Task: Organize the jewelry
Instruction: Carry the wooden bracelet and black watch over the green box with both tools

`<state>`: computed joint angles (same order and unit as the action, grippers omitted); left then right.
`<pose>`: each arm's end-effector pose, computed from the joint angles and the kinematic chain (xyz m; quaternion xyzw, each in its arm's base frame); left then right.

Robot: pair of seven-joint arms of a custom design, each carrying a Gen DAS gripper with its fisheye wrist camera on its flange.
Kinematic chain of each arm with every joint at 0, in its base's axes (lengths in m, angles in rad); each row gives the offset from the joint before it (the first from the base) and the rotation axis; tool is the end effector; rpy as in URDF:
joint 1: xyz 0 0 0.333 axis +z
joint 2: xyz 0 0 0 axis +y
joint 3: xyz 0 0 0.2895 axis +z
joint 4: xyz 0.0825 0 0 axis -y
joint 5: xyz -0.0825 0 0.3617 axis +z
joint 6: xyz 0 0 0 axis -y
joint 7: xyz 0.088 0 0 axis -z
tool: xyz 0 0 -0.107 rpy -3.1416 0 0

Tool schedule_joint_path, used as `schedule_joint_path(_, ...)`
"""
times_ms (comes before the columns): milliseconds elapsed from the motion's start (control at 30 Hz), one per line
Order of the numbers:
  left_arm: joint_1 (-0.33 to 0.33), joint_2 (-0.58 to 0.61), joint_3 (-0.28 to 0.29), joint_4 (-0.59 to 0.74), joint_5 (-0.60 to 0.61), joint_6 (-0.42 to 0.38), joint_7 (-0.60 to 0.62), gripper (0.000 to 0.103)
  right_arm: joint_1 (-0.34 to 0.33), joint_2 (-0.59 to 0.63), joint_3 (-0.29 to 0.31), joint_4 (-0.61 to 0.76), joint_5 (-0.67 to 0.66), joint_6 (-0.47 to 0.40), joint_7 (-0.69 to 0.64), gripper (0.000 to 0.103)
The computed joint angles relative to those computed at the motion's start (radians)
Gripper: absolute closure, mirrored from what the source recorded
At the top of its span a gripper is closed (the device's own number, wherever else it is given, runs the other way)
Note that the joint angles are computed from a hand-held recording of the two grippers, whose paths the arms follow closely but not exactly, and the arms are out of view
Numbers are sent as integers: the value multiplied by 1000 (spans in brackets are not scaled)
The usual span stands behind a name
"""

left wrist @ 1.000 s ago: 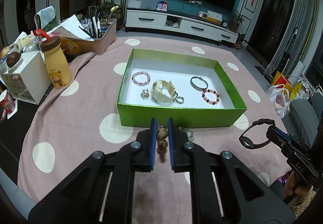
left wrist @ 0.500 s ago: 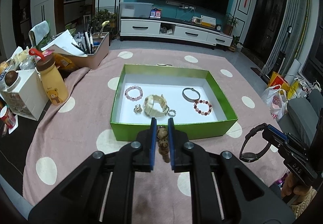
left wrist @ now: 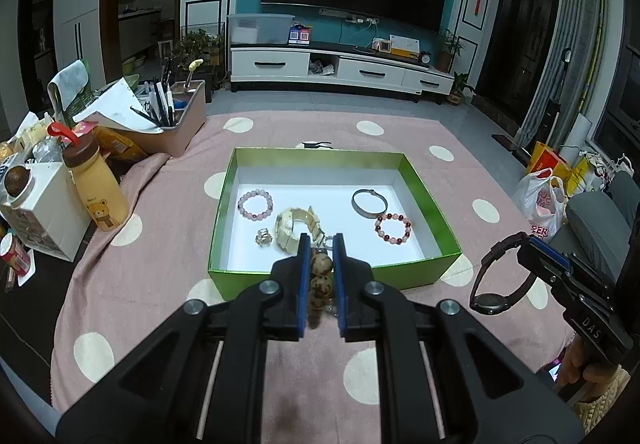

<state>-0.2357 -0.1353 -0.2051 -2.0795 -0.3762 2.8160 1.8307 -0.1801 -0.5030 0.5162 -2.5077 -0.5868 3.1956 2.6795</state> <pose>0.5005 -0.2222 0.5700 -0.4947 0.7544 -0.3935 0.1768 0.3886 0.2192 0.5341 -0.5755 0.6178 -0.2801 0.4569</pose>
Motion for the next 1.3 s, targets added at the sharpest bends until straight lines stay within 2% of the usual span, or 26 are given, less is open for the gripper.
schedule_joint_path(367,-2,34,-6,54,16,-2,-1,92,-57,20,44,43,-8,15,-7,86)
schedule_joint_path(733,1,82,-14,112,49,-8,-13,92,-86,56,55,87,-24,11,-14,86)
schedule_joint_path(1067,4,146,-17,191,103,-17,-47,92,-155,125,92,167,-83,10,16,86)
schedule_joint_path(1300,3,207,-15,262,150,-41,-94,92,-143,173,67,212,-150,-5,43,86)
